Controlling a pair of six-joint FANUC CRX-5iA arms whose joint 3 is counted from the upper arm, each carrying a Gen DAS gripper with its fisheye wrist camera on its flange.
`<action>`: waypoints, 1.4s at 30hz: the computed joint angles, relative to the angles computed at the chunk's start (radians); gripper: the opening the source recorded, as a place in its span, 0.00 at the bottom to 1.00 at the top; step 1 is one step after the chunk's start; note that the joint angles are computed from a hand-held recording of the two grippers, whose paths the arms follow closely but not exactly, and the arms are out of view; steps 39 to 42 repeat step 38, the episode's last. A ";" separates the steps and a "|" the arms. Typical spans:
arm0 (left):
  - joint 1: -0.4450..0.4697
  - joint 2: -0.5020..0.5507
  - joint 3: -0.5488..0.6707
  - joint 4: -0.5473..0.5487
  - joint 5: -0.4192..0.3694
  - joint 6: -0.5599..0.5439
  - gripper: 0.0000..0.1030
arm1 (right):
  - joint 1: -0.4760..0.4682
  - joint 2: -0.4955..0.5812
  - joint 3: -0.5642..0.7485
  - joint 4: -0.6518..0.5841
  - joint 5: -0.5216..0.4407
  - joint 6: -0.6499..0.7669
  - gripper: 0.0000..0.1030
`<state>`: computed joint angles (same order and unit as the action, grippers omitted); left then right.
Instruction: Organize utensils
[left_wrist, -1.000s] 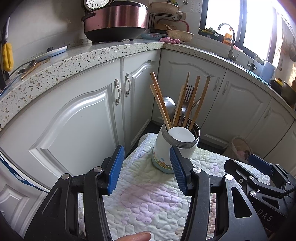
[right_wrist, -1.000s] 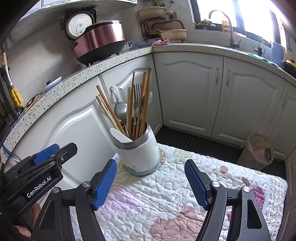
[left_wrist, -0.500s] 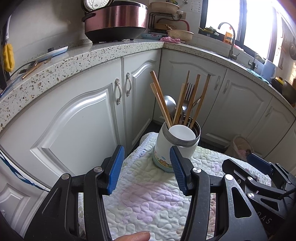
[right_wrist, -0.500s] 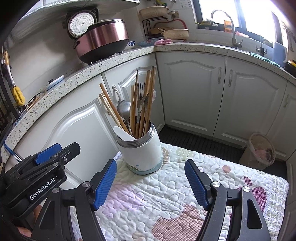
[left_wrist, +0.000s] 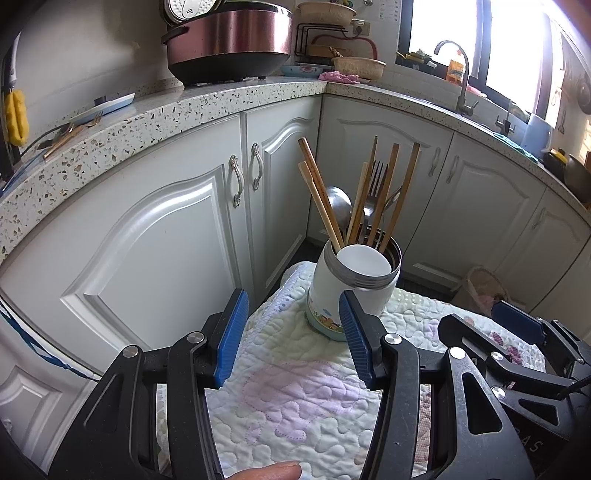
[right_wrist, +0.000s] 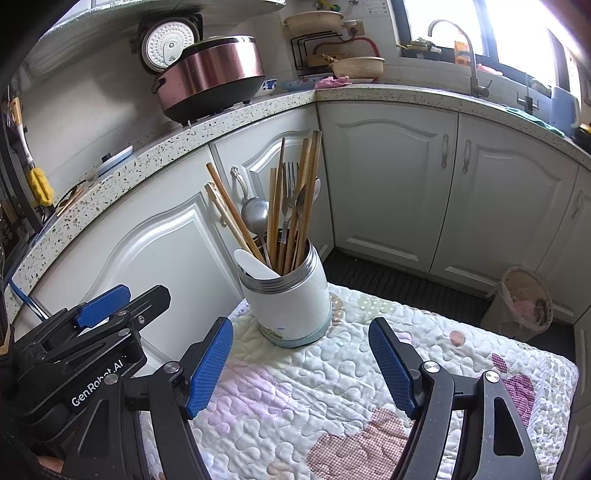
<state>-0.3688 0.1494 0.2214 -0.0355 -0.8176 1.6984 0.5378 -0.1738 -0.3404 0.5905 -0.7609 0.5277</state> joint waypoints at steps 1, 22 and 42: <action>0.000 0.000 0.000 -0.001 0.001 0.002 0.49 | 0.001 0.000 0.000 0.002 -0.001 0.001 0.72; 0.002 0.000 0.003 -0.014 -0.009 0.011 0.49 | 0.005 0.008 0.005 -0.011 0.007 0.011 0.72; 0.004 0.006 -0.012 -0.021 0.004 0.017 0.49 | -0.033 -0.053 -0.092 -0.014 -0.025 -0.025 0.72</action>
